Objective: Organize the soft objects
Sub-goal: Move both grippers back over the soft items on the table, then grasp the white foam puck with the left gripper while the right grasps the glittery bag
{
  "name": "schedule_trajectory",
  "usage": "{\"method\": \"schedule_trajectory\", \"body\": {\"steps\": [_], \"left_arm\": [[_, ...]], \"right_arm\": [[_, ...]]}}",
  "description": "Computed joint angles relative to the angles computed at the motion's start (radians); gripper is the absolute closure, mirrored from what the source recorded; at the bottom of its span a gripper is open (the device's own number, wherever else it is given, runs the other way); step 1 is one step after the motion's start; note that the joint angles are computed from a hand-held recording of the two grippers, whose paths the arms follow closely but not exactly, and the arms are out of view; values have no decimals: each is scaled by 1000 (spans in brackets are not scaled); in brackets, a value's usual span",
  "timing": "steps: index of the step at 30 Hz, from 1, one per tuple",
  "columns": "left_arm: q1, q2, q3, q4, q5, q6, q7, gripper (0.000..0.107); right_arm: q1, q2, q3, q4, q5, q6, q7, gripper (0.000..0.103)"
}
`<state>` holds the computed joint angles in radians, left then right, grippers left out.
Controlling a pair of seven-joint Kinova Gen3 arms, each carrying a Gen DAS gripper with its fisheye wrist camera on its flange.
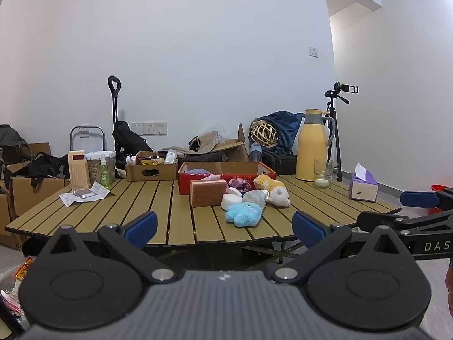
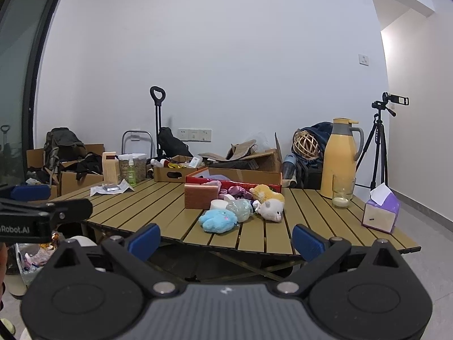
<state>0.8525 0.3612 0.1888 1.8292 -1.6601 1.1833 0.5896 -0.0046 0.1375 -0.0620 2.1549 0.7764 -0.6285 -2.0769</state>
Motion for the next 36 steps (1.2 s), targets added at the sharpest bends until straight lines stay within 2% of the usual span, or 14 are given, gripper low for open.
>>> {"method": "schedule_trajectory", "body": {"steps": [6, 15, 19, 22, 24, 26, 28, 33, 36], "left_arm": [[-62, 18, -22, -33, -7, -91, -14, 4], [-184, 84, -85, -149, -6, -324, -98, 4], [-235, 132, -129, -237, 21, -433, -193, 4], [-279, 169, -170, -316, 32, -532, -260, 4], [-313, 202, -197, -387, 97, -608, -330, 4], [-373, 234, -178, -453, 172, -678, -410, 4], [-407, 267, -174, -510, 254, -724, -491, 5], [-539, 366, -18, -656, 369, -702, -694, 12], [-611, 427, 84, -744, 437, -669, -816, 19]], "right_arm": [[-20, 51, -18, -65, -23, 47, 4, 3], [-10, 206, -88, -276, -32, 168, -46, 3], [75, 310, -248, -426, -44, 306, -12, 4], [124, 399, -356, -562, 67, 428, -86, 5], [151, 468, -437, -655, 135, 510, -108, 6], [150, 531, -489, -747, 166, 591, -141, 12], [166, 605, -573, -840, 172, 664, -109, 13], [168, 772, -764, -1072, 127, 858, 93, 13], [127, 848, -812, -1211, 75, 939, 211, 20]]}}
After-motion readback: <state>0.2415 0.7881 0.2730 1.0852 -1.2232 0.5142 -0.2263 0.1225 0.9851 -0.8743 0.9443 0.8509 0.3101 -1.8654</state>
